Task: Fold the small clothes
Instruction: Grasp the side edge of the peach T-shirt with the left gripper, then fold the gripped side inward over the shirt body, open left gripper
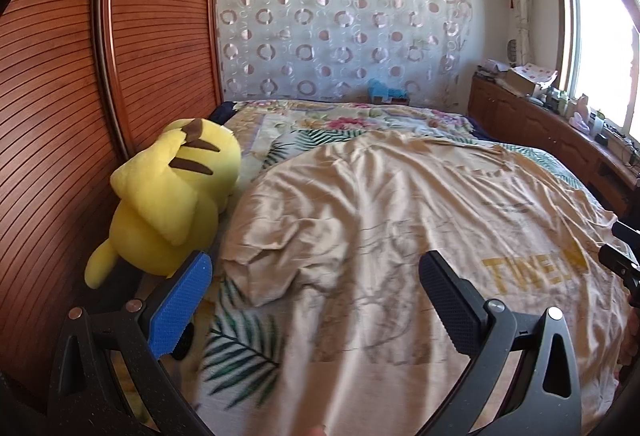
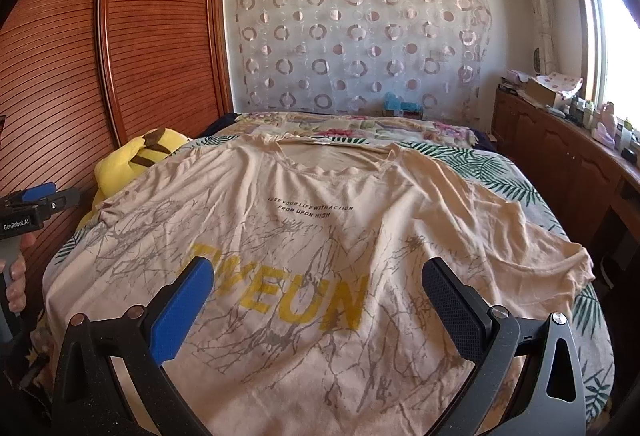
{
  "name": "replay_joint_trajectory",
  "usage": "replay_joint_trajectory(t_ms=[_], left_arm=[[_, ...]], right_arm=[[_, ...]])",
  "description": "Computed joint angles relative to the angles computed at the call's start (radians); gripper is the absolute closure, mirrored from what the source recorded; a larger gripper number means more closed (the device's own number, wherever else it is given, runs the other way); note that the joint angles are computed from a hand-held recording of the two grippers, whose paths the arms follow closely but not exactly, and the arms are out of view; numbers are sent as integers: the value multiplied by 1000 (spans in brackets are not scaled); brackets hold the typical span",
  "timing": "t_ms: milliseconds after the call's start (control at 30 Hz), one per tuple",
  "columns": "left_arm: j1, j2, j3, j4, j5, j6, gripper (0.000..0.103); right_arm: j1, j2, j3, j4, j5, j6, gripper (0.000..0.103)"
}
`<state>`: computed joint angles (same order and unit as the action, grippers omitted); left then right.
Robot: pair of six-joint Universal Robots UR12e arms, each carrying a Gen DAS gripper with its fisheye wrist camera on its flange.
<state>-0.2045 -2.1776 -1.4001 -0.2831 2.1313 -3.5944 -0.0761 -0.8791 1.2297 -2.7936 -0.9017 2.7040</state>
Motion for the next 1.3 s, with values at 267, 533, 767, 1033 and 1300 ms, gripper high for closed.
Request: replay_joint_trajectory(t_ms=[267,533,767,1033,1300], left_arm=[[66,25,-47,-20,-127,-11,9],[139,11,-23,-116,-331,-52,35],[179,-1,0,-182,-425,-94,46],[161,-14,61,-284,-347,42,92],[147,-3,85,-243,-297,97,97]], right_arm=[[12,25,-63,118,13,-110,0],[14,49,-156,315,9,-269,0],[21,67,-219,438,-22,-347,1],[8,81,-259,505,-8,-323,1],[17,78,-240,439,-17,-300,1]])
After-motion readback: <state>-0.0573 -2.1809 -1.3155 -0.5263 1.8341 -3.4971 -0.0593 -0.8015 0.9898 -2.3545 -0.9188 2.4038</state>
